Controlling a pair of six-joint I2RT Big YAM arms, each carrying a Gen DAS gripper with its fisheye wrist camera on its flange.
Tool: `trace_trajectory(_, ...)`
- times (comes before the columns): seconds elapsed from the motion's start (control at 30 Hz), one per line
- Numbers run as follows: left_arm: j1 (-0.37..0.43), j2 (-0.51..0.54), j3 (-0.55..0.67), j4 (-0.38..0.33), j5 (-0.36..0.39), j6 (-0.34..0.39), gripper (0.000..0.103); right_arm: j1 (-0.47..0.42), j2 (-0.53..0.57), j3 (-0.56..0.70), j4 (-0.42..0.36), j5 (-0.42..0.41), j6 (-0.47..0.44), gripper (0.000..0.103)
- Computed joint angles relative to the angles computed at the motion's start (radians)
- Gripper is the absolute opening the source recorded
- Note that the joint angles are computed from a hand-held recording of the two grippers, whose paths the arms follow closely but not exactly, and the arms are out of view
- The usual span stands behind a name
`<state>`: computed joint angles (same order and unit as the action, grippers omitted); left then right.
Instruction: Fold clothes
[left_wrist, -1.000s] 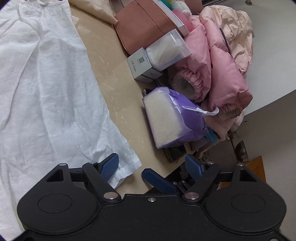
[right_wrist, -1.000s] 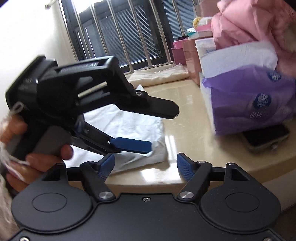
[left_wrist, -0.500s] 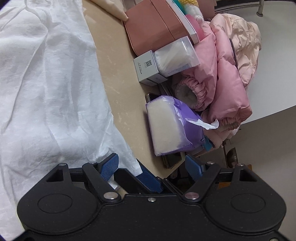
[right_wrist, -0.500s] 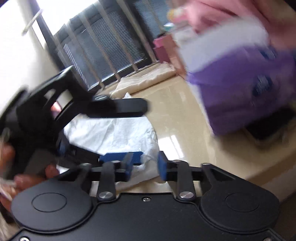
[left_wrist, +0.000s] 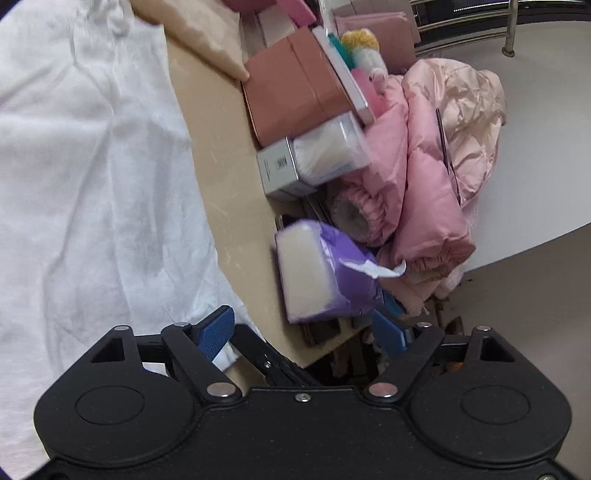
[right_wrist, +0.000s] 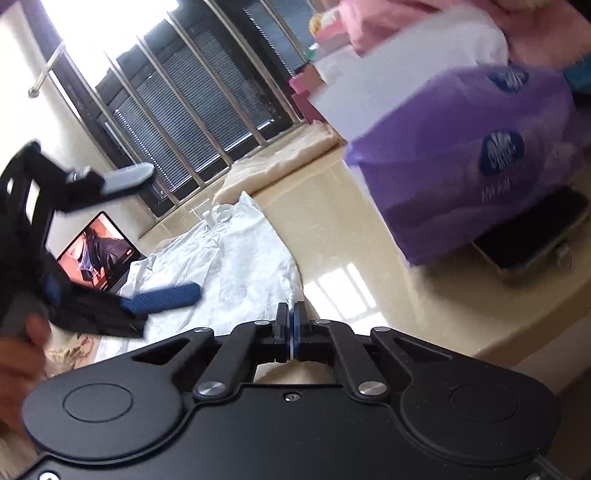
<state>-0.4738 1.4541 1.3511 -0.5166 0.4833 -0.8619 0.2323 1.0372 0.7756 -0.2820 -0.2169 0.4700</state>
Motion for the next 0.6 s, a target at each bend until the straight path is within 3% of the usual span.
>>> trace_trajectory(0.03, 0.0, 0.008, 0.061, -0.103, -0.079, 0.036, 0.088, 0.014, -0.008, 0.003, 0.002, 0.015, -0.033, 0.0)
trace_trajectory(0.13, 0.012, 0.077, 0.242, -0.311, -0.246, 0.137, 0.089, 0.063, -0.028, 0.014, 0.009, 0.06, -0.137, 0.0)
trace_trajectory(0.2, 0.02, 0.164, 0.38, -0.437, -0.321, 0.188, 0.089, 0.094, -0.026, 0.032, 0.017, 0.059, -0.203, 0.0)
trace_trajectory(0.33, 0.017, 0.398, 0.728, -0.724, -0.452, 0.291, 0.088, 0.189, -0.017, 0.051, 0.029, 0.136, -0.361, 0.0)
trace_trajectory(0.4, 0.013, 0.504, 0.876, -0.825, -0.505, 0.31, 0.087, 0.224, -0.017, 0.053, 0.037, 0.155, -0.425, 0.0)
trace_trajectory(0.5, 0.012, 0.605, 1.002, -0.914, -0.56, 0.333, 0.076, 0.271, -0.018, 0.051, 0.053, 0.188, -0.518, 0.0)
trace_trajectory(0.6, 0.007, 0.697, 1.13, -1.009, -0.612, 0.357, 0.058, 0.303, -0.025, 0.045, 0.072, 0.202, -0.585, 0.0)
